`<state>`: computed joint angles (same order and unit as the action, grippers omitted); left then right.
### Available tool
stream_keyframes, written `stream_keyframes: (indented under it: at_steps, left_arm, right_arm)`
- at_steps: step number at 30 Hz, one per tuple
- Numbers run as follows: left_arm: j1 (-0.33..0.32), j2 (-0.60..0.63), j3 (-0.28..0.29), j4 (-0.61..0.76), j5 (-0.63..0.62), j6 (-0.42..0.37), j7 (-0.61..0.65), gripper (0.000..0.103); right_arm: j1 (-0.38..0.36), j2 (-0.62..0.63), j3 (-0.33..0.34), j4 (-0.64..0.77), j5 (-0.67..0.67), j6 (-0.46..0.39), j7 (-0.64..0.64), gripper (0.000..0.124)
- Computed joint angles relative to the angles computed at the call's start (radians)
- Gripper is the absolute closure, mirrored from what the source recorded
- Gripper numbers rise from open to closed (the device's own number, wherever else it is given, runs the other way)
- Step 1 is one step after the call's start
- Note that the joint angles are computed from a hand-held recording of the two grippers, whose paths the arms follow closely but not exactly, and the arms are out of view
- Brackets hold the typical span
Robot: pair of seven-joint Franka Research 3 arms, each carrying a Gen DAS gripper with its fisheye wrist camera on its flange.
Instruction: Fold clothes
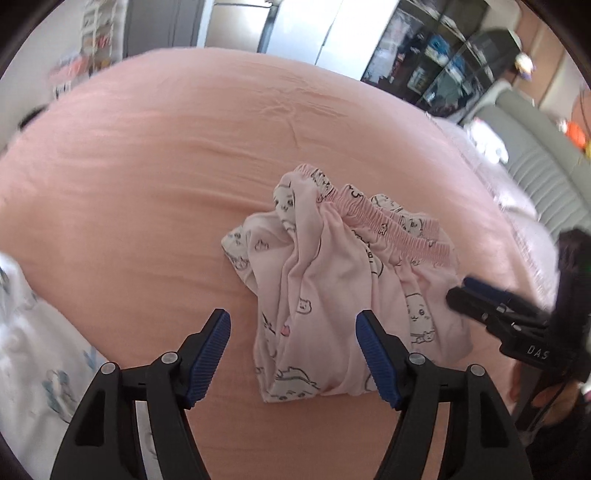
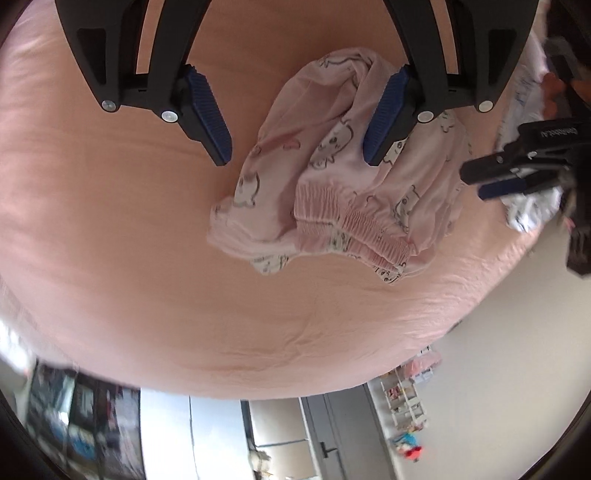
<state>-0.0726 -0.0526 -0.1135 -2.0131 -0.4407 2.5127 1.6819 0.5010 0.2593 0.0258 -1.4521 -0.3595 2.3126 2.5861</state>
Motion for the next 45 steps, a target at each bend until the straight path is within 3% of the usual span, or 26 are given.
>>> stream_keyframes:
  at_steps: [3,5,7,15,21,26,28,32,38,42,45]
  left_arm:
    - [0.002,0.004,0.007,-0.011,-0.09,-0.01,0.016,0.033]
    - [0.006,0.011,0.006,-0.015,-0.099,-0.015,0.0,0.033]
    - [0.009,0.022,0.004,-0.012,-0.105,-0.029,-0.013,0.032]
    - [0.01,0.036,-0.008,-0.013,-0.166,-0.003,-0.005,0.02]
    - [0.018,0.074,-0.018,0.014,-0.331,0.027,0.041,0.014]
    - [0.041,0.118,-0.034,0.049,-0.557,0.024,0.112,0.0]
    - [0.047,0.139,-0.041,0.075,-0.569,0.019,0.099,0.0]
    - [0.059,0.173,-0.06,0.119,-0.571,0.001,0.071,0.0]
    - [0.058,0.142,-0.069,0.067,-0.596,0.044,0.098,0.0]
    - [0.048,0.136,-0.062,0.07,-0.496,0.023,0.015,0.0]
    - [0.06,0.129,-0.059,0.056,-0.584,0.012,0.057,0.0]
  right_arm:
    - [-0.049,-0.065,0.016,-0.166,0.148,0.211,0.058,0.042]
    - [-0.081,-0.092,0.034,-0.263,0.277,0.36,0.05,0.041]
    - [-0.105,-0.098,0.056,-0.315,0.405,0.45,0.001,0.039]
    - [-0.101,-0.078,0.06,-0.357,0.552,0.593,-0.074,0.026]
    - [-0.1,-0.036,0.063,-0.333,0.626,0.669,-0.107,0.021]
    - [-0.121,0.008,0.082,-0.263,0.713,0.628,-0.18,0.021]
    - [-0.198,0.016,0.164,-0.229,0.86,0.57,-0.34,0.021]
    - [-0.255,0.078,0.243,-0.153,1.112,0.59,-0.548,0.021]
    - [-0.212,0.089,0.189,-0.123,1.108,0.532,-0.595,0.021]
    - [-0.161,0.111,0.121,-0.062,0.955,0.397,-0.556,0.021]
    - [-0.153,0.108,0.112,-0.064,0.924,0.379,-0.526,0.021]
